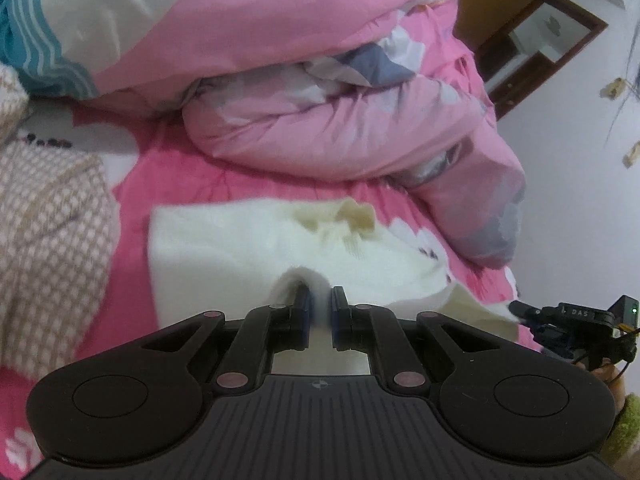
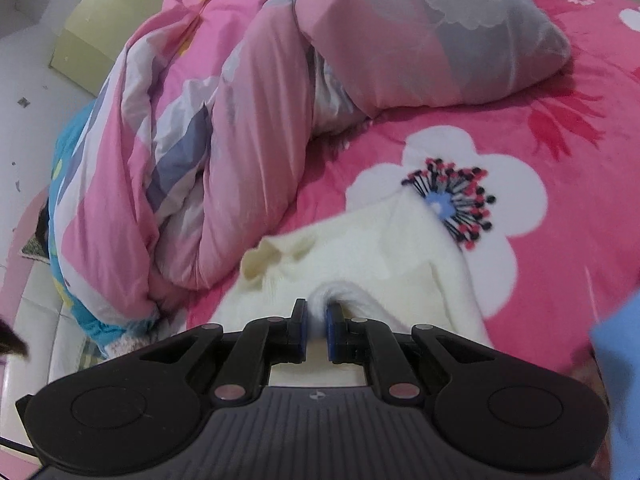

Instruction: Fold clothes

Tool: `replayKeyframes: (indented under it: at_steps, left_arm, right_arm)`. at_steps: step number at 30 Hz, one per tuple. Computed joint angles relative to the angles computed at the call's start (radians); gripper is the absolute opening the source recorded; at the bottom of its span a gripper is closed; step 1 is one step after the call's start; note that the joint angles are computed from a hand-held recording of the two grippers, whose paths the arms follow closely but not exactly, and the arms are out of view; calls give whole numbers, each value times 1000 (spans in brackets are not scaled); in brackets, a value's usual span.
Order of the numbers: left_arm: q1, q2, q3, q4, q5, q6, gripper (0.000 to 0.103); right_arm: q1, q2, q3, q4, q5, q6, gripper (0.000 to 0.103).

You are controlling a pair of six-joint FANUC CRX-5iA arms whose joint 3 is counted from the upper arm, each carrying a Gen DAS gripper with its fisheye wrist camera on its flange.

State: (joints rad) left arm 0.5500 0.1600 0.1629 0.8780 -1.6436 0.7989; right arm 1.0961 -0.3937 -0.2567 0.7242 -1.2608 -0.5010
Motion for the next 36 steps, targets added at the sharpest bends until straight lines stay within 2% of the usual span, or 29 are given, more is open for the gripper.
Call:
replayKeyframes:
  at_steps: [7,16,23,29,31,33,36]
  left_arm:
    - [-44,35,56,-14,95,124,8]
    - [-108,84,91,-42,211,175,8]
    - [-134,136,126,-79,239,188,8]
    - [-145,172,143,-96,248,200,8]
    - [-146,210,176,-106,220,278,12]
    - [-144,250,211,-112,193,384,21]
    - [-126,239,160,-32,262,474,34]
  right_arm:
    - [-177,-7,-28,-61,195,114,9]
    - [-383,85,56,-228,357,359,9]
    - [-476,150,95,-335,419,468,9]
    - [-508,167,83,-372,443,472,9]
    - [-526,170,71,-396,466,459,9]
    - [-559,172,59,-467,496,437,12]
    - [-601,144,-4,-532,585,323,19]
